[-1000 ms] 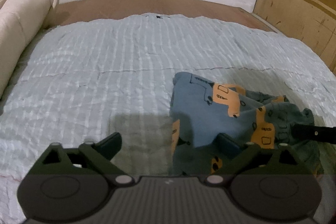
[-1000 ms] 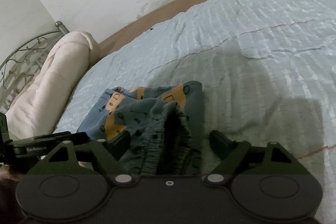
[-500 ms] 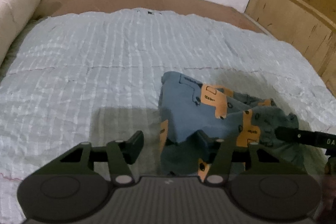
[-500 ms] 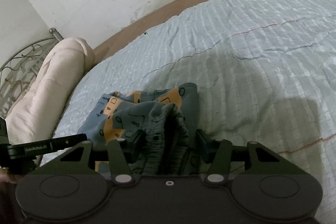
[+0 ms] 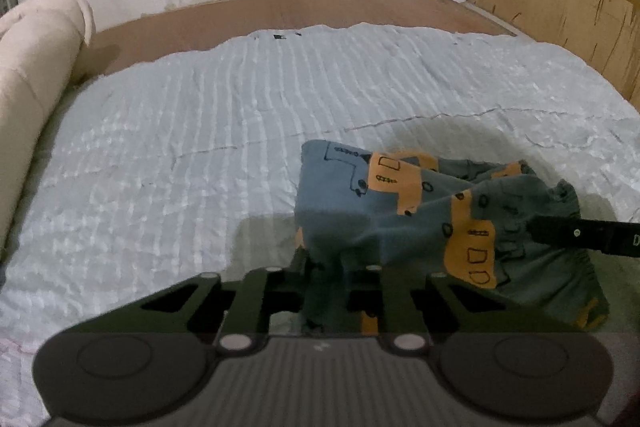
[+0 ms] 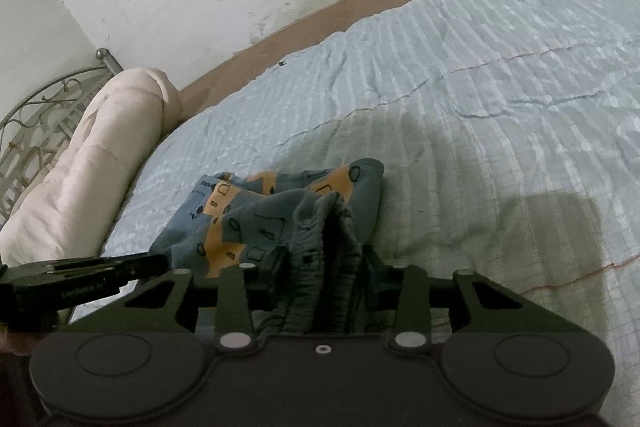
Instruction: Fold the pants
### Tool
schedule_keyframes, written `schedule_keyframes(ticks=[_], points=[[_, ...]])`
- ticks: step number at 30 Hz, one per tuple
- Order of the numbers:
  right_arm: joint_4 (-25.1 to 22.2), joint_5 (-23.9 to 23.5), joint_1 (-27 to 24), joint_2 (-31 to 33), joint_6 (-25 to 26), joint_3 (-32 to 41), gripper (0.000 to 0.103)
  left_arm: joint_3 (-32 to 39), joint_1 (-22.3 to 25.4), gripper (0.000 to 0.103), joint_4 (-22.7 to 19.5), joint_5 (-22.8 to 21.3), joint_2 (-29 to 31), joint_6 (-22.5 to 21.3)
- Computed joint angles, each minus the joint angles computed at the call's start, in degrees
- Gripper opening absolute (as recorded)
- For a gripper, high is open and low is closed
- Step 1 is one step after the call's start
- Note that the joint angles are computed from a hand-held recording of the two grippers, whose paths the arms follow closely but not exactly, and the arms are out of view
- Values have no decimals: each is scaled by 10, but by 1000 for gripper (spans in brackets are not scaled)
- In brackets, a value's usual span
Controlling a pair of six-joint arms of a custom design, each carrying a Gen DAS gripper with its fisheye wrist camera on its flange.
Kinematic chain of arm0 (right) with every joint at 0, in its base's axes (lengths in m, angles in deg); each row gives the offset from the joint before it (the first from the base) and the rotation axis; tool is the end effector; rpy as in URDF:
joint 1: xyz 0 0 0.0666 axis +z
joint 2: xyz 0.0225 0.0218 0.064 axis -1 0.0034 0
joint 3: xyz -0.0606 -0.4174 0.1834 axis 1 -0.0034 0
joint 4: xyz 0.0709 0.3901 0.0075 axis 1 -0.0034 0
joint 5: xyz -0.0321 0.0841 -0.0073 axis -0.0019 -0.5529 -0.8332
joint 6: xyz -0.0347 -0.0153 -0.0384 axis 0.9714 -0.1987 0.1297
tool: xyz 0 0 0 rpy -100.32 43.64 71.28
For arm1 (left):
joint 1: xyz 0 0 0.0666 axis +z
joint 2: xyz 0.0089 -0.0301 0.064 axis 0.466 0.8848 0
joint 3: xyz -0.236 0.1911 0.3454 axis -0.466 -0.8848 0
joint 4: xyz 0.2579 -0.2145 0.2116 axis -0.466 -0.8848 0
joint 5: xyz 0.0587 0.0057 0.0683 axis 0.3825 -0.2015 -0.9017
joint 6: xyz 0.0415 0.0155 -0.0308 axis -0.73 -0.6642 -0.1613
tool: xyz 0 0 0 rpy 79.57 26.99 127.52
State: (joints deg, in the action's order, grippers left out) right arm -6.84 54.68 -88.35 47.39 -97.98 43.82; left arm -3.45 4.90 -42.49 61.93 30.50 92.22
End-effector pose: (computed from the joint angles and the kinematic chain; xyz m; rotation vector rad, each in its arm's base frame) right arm 0.3407 0.0214 0.4708 0.1739 2.3467 0.6224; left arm 0.3697 -0.1524 0.4867 0.3214 2.4315 -0.0867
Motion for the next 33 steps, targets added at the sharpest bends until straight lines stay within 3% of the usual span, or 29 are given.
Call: schedule_keyframes(ticks=[8,16,22,25,29,33], points=[[16,3,4,-12,10,-6,23,-1,-3,3,11,-11,-10,-2],[25,-13,0,-20,19,3,19,10,-3,0,27,-2,-24,-7],[25,-16,0,-17,25,8,19,17,1,0,18,8,-14,-15],[16,-18,-4,-15,25,7,20,5,21,11,11,42,-10,10],[12,-20,-7,-12,20,1,22,-10,48,57,10,72,-6,39],[11,-20,-7,-7,17,0,24,-13,65,60,7,99,1,49]])
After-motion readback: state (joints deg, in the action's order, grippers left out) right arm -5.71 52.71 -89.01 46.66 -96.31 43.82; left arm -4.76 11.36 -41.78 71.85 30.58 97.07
